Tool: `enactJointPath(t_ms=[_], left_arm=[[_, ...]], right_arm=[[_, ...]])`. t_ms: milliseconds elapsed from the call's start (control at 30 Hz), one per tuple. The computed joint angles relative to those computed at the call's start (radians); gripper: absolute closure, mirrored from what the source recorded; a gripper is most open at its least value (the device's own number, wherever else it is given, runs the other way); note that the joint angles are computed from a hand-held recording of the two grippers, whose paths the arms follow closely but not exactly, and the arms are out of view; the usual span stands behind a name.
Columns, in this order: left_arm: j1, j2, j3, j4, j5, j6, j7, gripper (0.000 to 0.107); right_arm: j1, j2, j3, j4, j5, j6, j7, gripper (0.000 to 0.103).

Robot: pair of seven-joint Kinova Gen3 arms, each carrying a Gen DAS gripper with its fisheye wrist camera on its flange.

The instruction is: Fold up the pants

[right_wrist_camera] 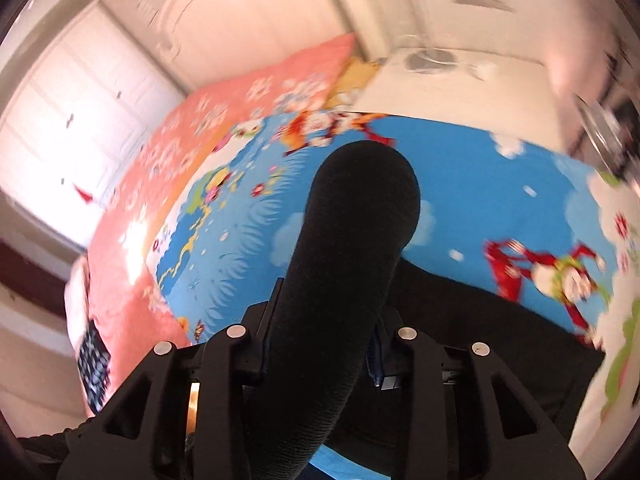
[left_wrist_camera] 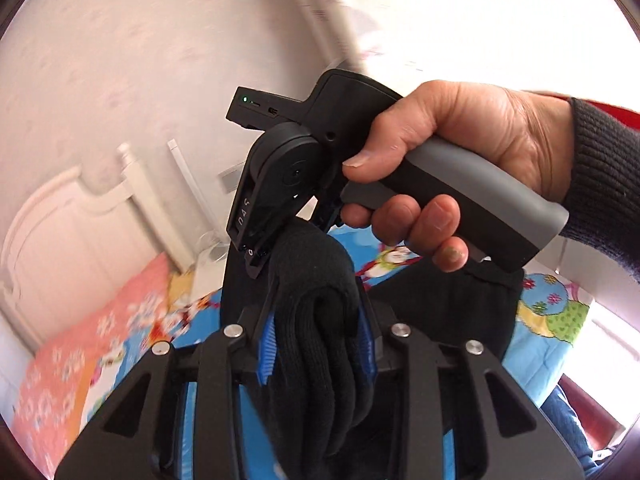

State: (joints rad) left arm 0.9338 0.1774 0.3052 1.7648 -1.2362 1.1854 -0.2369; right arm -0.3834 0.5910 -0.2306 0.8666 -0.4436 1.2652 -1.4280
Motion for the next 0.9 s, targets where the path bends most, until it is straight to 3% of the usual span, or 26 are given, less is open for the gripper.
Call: enactJointPath(t_ms=[100, 200, 333, 400, 433, 567, 667, 733, 800, 900], left_arm=[[0.127, 0.139, -0.132, -0.106, 0.010, -0.057, -0.073, 0.075], [0.170, 0.278, -0.187, -0.209, 0.060, -0.112, -0.149, 0.074], [0.170, 0.444, -0.119, -0.270, -0.013, -0.047, -0.130, 0.060], [0.228, 0.472, -0.138, -0.216, -0.091, -0.014, -0.059, 0.042], [0.267, 0.479, -0.167, -0.187, -0.118, -0.004, -0.022, 0.041], [0.320, 0.490, -0.204, -0.134, -0.135, 0.019, 0.024, 0.041], [0.328, 0.513, -0.211, -0.125, -0.129, 0.029, 0.034, 0.041], [0.326, 0.525, -0.217, -0.131, -0.126, 0.034, 0.030, 0.046], [0.317, 0.529, -0.218, -0.139, -0.120, 0.024, 0.020, 0.060], [0.316, 0.538, -0.230, -0.139, -0.126, 0.020, 0.019, 0.070]], right_arm=[[0.135, -0.008, 0.009, 0.139, -0.091, -0.012, 0.116, 0.069], [0.257, 0.021, -0.049, 0.278, -0.089, -0.089, 0.161, 0.071], [0.351, 0.071, -0.151, 0.380, -0.038, -0.182, 0.178, 0.069], [0.377, 0.070, -0.182, 0.403, -0.053, -0.209, 0.207, 0.065], [0.371, 0.071, -0.176, 0.396, -0.055, -0.200, 0.208, 0.060], [0.342, 0.076, -0.143, 0.365, -0.068, -0.172, 0.220, 0.051], [0.345, 0.090, -0.158, 0.332, -0.041, -0.152, 0.192, 0.050], [0.345, 0.096, -0.149, 0.316, -0.036, -0.139, 0.185, 0.050], [0.329, 0.091, -0.131, 0.308, -0.021, -0.134, 0.164, 0.050], [0.273, 0.067, -0.075, 0.295, 0.016, -0.117, 0.153, 0.064]])
